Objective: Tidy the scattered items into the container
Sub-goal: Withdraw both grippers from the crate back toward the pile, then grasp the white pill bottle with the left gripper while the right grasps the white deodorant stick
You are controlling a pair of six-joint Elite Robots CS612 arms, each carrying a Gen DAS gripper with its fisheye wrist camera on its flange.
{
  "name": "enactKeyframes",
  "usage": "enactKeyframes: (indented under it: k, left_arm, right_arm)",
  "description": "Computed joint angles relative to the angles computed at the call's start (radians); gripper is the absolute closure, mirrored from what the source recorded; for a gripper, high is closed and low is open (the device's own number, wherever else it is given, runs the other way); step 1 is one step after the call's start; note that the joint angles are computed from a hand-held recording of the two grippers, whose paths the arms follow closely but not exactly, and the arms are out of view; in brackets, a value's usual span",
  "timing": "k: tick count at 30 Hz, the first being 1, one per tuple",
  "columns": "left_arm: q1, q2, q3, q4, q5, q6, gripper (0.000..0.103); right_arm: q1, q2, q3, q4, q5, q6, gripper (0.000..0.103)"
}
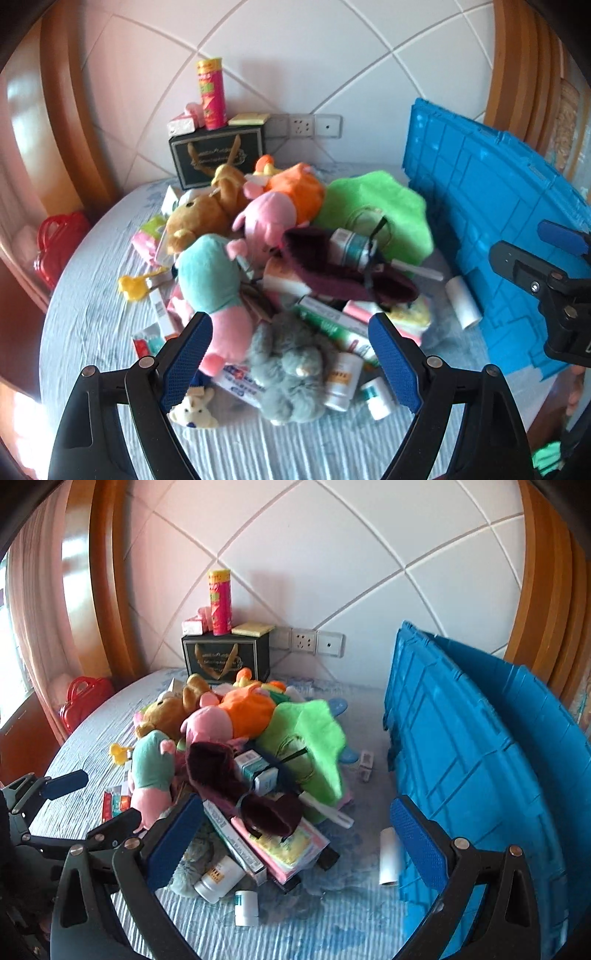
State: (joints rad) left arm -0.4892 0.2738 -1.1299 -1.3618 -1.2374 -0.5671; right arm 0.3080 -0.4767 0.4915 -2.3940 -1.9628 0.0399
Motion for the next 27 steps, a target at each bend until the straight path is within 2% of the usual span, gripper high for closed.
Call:
enactKeyframes:
  k: [6, 10, 15, 16, 17, 19, 27]
  left_arm:
    - [0.02, 0.047, -0.026, 0.113, -0.084, -0.027, 0.016]
    - [0.021, 0.07, -0.035, 0.14, -0.136, -0.033, 0.016]
    - [0.012, 0.087, -0.024, 0.135, -0.176, -0.002, 0.031]
    - [0.01, 0.088, -0.02, 0.131, -0.187, 0.004, 0.031]
    - [0.008, 0.088, -0.014, 0.13, -0.194, 0.01, 0.032]
    - [0.003, 0.087, -0.003, 0.131, -0.193, 0.027, 0.033]
    - [-0.004, 0.092, 0.006, 0.14, -0.194, 0.057, 0.033]
  right_arm:
    - [-0.005, 0.042, -0.022, 0.183, 0.055, 0.084, 0.0]
    - [-0.015, 0.055, -0.011, 0.274, 0.075, 0.142, 0.0]
    - [-0.029, 0.037, 0.063, 0.29, 0.12, 0.203, 0.0]
    - [-0.029, 0.034, 0.075, 0.292, 0.119, 0.207, 0.007]
    - [-0.03, 0.031, 0.084, 0.294, 0.125, 0.209, 0.027]
    - [-0.034, 0.032, 0.091, 0.311, 0.153, 0.216, 0.048]
    - [-0.039, 0.068, 0.069, 0.356, 0.233, 0.222, 0.048]
